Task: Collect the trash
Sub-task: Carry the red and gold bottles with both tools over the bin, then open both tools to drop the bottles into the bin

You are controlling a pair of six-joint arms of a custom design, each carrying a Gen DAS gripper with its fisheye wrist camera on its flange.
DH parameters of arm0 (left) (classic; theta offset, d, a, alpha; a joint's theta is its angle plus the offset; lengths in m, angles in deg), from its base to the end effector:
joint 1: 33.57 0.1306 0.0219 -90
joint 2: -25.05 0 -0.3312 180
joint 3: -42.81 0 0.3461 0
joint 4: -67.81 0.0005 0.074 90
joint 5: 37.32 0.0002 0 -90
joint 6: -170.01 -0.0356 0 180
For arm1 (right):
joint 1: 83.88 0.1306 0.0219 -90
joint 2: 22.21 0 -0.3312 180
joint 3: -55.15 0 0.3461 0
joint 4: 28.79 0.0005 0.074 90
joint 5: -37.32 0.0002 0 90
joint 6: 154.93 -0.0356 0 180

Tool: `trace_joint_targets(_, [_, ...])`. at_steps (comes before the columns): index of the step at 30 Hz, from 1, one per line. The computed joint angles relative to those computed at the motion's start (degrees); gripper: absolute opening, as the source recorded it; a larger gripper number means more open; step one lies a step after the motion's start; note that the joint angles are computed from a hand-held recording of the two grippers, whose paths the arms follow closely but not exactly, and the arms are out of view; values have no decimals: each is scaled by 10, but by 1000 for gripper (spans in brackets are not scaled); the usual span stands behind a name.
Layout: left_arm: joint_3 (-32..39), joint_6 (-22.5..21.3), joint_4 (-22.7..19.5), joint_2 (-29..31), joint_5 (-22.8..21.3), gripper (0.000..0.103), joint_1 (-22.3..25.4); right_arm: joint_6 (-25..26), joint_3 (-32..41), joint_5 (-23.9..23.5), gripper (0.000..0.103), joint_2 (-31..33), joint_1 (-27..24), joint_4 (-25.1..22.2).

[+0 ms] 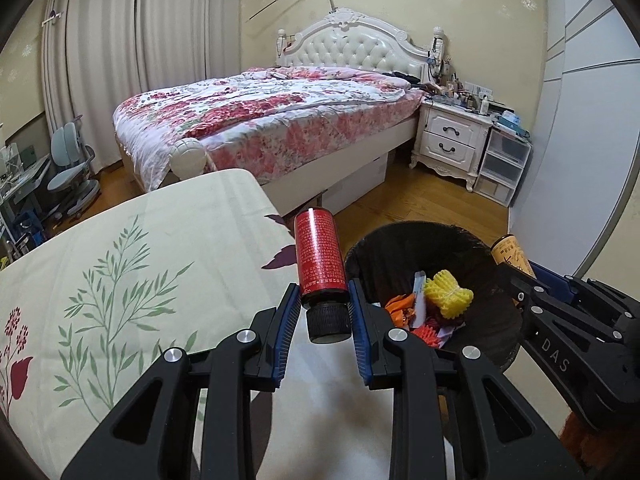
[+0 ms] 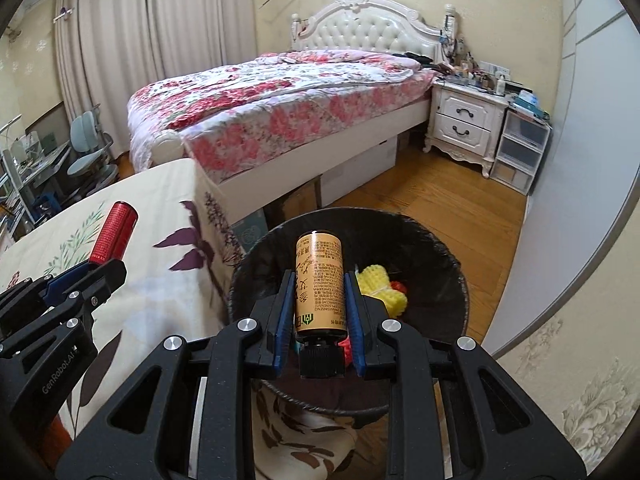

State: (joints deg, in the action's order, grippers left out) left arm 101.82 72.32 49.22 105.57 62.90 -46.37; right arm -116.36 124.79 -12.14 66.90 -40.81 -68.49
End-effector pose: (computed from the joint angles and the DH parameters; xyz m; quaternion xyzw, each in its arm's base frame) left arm 0.3619 -0.0892 0.2600 0.1976 0.8820 -0.0994 0.4161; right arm 0.3045 0.2523 0.2595 0.1578 0.8952 -0.0436 0.4145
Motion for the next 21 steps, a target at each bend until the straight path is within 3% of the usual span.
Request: trace_joint_targets(21, [89, 17, 12, 124, -57, 28, -79, 12, -33, -42, 24, 9, -82, 43])
